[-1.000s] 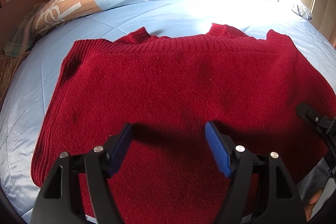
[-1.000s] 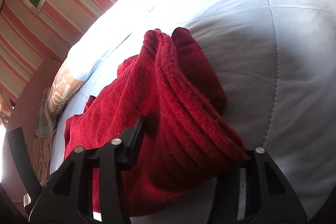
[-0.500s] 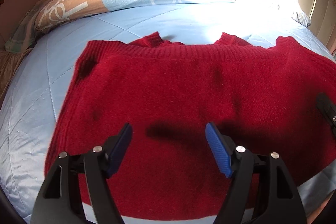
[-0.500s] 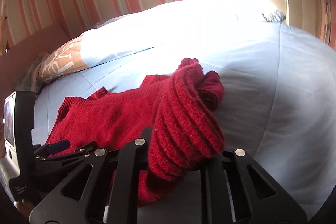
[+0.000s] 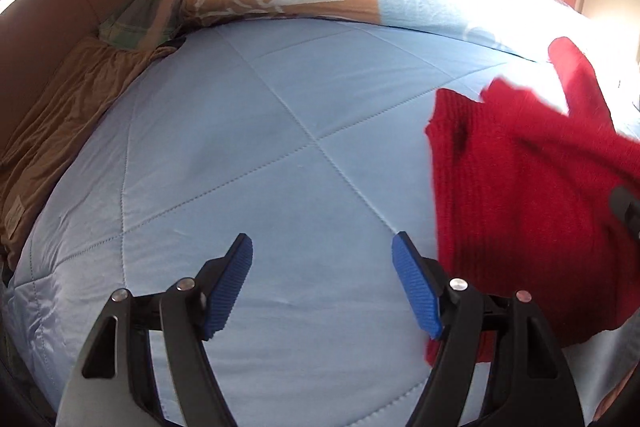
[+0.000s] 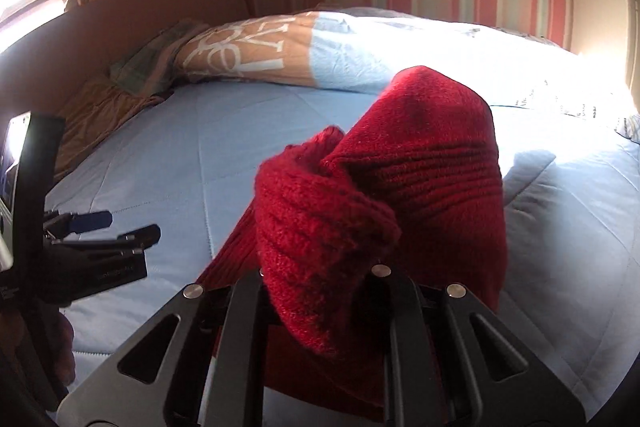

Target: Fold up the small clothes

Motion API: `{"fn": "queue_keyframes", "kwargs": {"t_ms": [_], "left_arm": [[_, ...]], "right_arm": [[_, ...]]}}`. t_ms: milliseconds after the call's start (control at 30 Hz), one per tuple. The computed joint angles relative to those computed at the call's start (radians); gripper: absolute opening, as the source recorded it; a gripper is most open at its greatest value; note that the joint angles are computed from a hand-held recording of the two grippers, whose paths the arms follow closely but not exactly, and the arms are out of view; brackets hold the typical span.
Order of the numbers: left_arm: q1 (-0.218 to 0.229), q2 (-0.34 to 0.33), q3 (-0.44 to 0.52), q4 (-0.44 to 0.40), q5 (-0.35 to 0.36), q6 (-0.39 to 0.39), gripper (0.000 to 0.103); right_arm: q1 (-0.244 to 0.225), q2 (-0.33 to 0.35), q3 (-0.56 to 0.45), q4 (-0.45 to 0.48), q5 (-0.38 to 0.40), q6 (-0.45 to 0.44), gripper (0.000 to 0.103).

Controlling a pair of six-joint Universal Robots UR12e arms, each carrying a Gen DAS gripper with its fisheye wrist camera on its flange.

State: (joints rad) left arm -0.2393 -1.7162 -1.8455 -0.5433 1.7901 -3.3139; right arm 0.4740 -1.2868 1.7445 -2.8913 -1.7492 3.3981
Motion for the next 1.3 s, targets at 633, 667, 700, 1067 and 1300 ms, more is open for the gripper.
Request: {"fn": "queue_keyframes", "kwargs": {"t_ms": [633, 667, 700, 1067, 1300], "left_arm": [[-0.001, -0.002, 0.042, -0.07, -0.423, 0.013, 0.073], [0.001, 0.003, 0.036, -0.078, -0.461, 0.0, 0.073], [0.002, 0.01, 0.026, -0.083, -0.487, -0.02, 0.073], [-0.012, 0.084, -0.099, 0.098, -0.526, -0.267, 0.073], [-0.054, 0.029, -0.049, 0.036, -0.474, -0.15, 0.073]], "right_arm": [[-0.038, -0.164, 0.176, 0.007, 0.06, 0.029, 0.077], [-0.045, -0.173, 0.188, 0.007, 0.06, 0.043, 0.077], [-0.052, -0.177, 0.195, 0.009, 0.061, 0.057, 0.077], [-0.077, -0.199, 0.243, -0.018, 0.069, 0.112, 0.077], [-0.083, -0.204, 0.255, -0.022, 0.056, 0.115, 0.077]]}}
